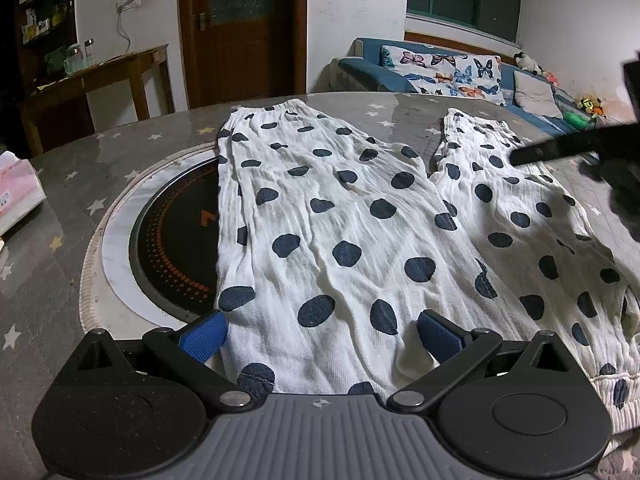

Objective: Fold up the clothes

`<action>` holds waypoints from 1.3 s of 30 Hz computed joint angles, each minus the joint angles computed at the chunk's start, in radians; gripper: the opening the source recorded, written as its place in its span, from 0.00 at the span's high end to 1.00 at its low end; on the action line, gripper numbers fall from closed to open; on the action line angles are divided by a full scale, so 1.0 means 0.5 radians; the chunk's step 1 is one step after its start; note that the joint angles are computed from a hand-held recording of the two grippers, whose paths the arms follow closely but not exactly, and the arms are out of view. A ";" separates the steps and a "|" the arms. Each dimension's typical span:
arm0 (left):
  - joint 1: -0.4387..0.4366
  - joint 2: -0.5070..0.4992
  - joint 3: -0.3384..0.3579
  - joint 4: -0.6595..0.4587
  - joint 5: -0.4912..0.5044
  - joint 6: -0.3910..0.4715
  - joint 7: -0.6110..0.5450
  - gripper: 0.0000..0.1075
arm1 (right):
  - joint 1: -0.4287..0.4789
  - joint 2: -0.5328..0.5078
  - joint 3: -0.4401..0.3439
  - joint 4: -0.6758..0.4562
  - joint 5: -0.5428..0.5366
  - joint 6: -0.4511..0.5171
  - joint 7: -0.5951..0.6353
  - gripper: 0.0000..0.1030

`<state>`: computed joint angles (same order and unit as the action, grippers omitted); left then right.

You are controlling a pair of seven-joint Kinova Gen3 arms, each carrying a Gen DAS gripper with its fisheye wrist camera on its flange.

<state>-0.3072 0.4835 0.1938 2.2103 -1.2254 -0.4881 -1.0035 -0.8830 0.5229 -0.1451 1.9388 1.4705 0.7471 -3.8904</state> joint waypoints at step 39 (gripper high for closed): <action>0.017 -0.117 0.025 0.093 -0.002 -0.034 -0.030 0.04 | -0.046 0.018 0.221 0.008 -0.447 0.125 0.215 0.00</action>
<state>-0.2989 0.4251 0.2061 2.2566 -1.2265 -0.5049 -1.0183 -0.9060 0.5320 -0.0346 1.9426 1.2471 0.8094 -3.7830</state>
